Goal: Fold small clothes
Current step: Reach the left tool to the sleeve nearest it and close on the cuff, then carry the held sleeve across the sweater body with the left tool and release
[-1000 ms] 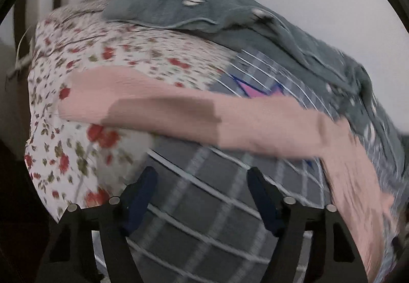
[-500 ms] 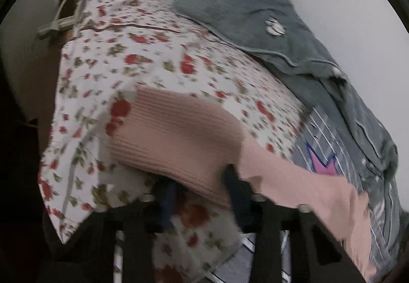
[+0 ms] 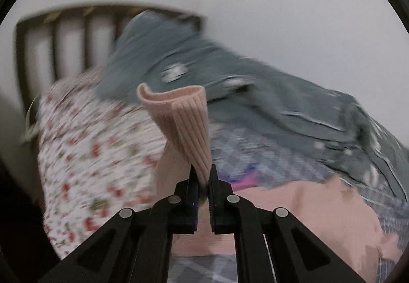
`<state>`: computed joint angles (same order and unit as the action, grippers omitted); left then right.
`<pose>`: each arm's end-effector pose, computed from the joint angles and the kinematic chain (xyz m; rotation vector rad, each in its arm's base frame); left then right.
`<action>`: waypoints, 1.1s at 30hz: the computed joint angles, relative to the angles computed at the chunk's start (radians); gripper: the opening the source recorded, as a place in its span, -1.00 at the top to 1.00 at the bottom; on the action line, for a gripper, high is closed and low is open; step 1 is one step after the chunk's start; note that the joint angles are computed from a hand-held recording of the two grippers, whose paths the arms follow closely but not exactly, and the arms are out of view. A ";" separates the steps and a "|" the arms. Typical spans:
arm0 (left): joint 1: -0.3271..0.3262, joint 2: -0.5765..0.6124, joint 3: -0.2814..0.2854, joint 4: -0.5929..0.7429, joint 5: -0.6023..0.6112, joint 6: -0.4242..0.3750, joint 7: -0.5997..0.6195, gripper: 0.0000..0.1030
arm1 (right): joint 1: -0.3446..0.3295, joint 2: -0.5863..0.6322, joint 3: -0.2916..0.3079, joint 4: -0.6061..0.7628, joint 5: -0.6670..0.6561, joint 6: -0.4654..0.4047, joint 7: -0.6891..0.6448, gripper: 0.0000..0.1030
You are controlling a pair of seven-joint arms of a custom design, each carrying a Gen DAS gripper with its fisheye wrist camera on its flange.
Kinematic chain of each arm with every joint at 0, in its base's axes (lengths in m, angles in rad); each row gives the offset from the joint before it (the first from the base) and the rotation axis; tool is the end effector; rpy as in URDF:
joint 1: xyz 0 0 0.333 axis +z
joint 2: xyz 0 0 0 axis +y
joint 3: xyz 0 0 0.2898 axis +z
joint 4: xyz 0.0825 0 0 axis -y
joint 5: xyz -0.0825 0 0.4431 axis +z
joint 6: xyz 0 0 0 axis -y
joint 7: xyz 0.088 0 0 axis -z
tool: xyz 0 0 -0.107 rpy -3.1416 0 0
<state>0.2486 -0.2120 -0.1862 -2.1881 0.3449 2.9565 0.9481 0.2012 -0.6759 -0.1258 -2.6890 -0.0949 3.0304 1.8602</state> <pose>0.5972 0.0090 0.5415 -1.8914 1.3058 -0.8924 0.4550 0.0400 0.5122 -1.4436 1.6642 -0.6663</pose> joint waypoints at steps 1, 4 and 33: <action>-0.018 0.005 -0.021 0.021 0.008 -0.001 0.004 0.87 | -0.016 -0.016 -0.003 -0.009 -0.002 0.000 0.001 -0.90; -0.090 0.043 -0.055 0.085 0.006 -0.011 0.034 0.87 | -0.104 -0.066 0.038 -0.044 -0.039 0.008 0.018 -0.90; -0.429 0.142 -0.005 0.079 0.168 -0.051 -0.056 -0.51 | -0.126 -0.200 -0.060 -0.112 0.031 -0.053 -0.059 -0.90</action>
